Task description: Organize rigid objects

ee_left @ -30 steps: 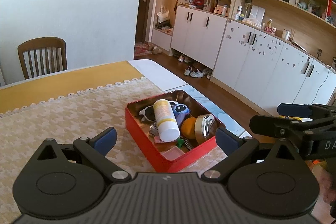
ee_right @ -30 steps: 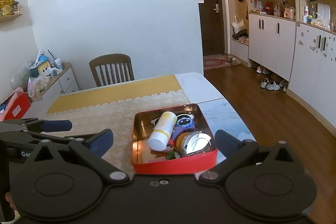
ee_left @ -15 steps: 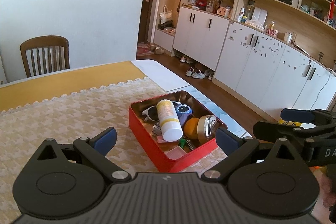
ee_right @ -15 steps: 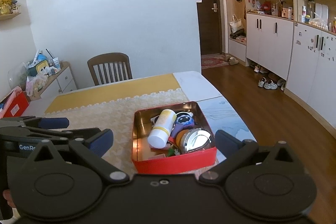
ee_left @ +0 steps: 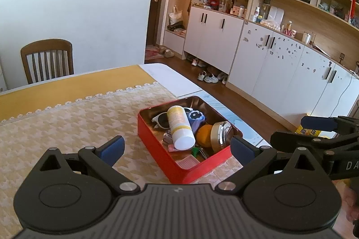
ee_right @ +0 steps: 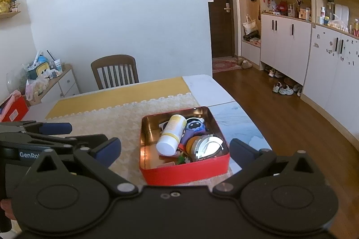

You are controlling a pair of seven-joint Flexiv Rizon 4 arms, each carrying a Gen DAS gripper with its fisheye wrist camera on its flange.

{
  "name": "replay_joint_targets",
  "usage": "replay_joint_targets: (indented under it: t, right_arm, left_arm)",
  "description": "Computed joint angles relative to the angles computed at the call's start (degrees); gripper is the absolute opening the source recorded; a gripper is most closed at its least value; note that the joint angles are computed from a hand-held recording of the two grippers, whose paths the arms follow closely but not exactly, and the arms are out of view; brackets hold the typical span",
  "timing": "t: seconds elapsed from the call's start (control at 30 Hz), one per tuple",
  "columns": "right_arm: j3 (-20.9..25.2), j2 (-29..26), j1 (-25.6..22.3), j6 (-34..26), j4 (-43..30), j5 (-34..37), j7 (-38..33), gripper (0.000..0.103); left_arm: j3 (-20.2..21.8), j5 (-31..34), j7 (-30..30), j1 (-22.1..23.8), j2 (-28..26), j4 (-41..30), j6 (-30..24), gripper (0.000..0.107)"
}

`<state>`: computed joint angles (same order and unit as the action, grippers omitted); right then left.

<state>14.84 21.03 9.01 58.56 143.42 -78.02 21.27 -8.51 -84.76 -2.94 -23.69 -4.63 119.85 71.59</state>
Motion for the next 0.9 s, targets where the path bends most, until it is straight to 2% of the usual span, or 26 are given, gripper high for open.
replay_joint_targets:
  t: [0.9]
  right_arm:
    - [0.45, -1.85, 1.02, -1.78, -1.15, 1.08, 1.30, 0.103]
  left_arm:
    - [0.15, 0.78, 1.44, 1.02, -0.67, -0.61, -1.72, 0.101]
